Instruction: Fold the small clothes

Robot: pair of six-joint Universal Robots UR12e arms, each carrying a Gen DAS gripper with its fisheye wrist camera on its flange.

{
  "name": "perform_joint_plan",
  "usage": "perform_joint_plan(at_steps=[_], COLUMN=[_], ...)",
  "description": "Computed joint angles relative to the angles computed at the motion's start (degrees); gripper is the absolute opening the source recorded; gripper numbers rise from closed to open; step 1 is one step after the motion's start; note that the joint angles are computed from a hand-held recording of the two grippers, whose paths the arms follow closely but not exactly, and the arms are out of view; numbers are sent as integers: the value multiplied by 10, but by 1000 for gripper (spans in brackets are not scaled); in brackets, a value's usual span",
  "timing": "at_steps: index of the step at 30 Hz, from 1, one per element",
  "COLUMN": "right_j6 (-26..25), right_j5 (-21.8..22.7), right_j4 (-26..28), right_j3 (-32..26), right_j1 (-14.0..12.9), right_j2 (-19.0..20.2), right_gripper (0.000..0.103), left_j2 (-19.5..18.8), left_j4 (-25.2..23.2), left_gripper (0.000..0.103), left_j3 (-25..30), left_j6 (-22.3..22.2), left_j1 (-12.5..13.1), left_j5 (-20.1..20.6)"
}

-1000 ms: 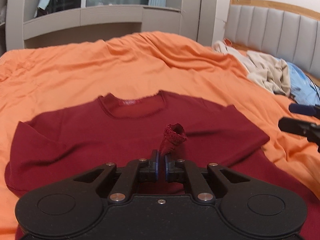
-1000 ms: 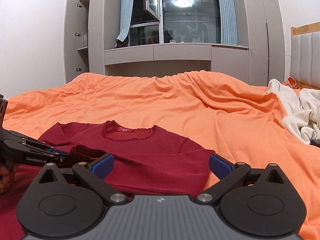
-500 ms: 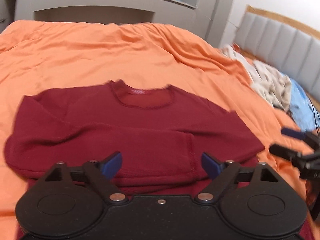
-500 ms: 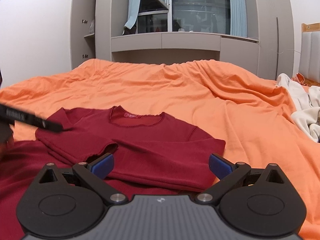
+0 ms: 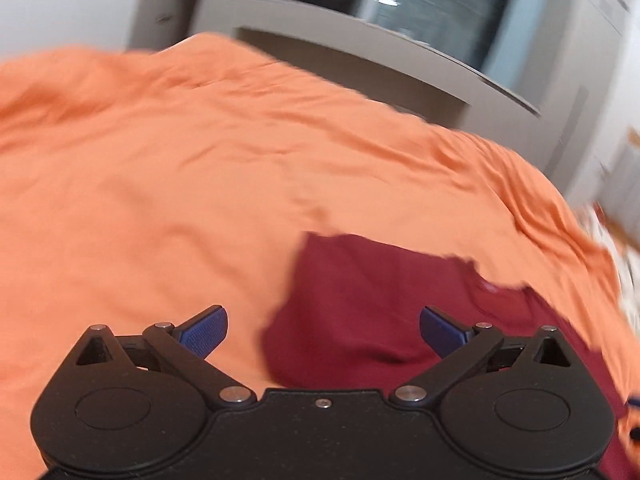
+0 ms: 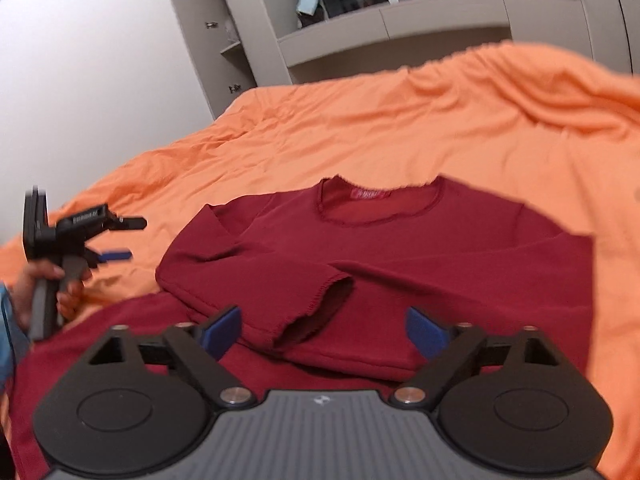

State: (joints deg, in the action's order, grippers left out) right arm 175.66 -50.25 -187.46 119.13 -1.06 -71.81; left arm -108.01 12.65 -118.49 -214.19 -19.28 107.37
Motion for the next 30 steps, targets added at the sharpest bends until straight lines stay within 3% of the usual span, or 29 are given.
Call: perform_joint_plan(at_steps=[2, 5, 8, 11, 12, 13, 16, 20, 22, 27, 30], right_j6=[23, 51, 84, 99, 102, 105, 105, 109, 116, 127, 130], right_j5=[1, -10, -13, -23, -24, -25, -29, -40, -58, -100, -93], right_j4=[8, 17, 17, 12, 11, 11, 9, -8, -18, -39, -36], right_j3=[-12, -28, -40, -47, -48, -49, -50, -45, -43, -34, -35], right_j1=[6, 15, 21, 26, 27, 28, 29, 31, 33, 38, 36], right_j2=[11, 25, 40, 51, 54, 56, 58, 57, 55, 50, 51], right_gripper=[75, 63, 56, 40, 31, 26, 13, 9, 2, 2, 2], left_j2=[-1, -9, -18, -28, -31, -34, -38, -41, -41, -43, -40], left_j4=[18, 22, 16, 24, 32, 37, 35, 59, 69, 89, 85], left_gripper=[102, 91, 79, 72, 65, 51, 33, 18, 17, 11, 4], left_j3=[-13, -18, -17, -13, -13, -12, -12, -14, -17, -24, -27], left_j6=[-51, -97, -115, -121, -124, -127, -123, -126, -137, -173, -187], left_j1=[23, 45, 56, 61, 63, 64, 68, 67, 67, 70, 68], left_j5=[-42, -90, -120, -132, -138, -145, -166, -176, -177, -184, -175])
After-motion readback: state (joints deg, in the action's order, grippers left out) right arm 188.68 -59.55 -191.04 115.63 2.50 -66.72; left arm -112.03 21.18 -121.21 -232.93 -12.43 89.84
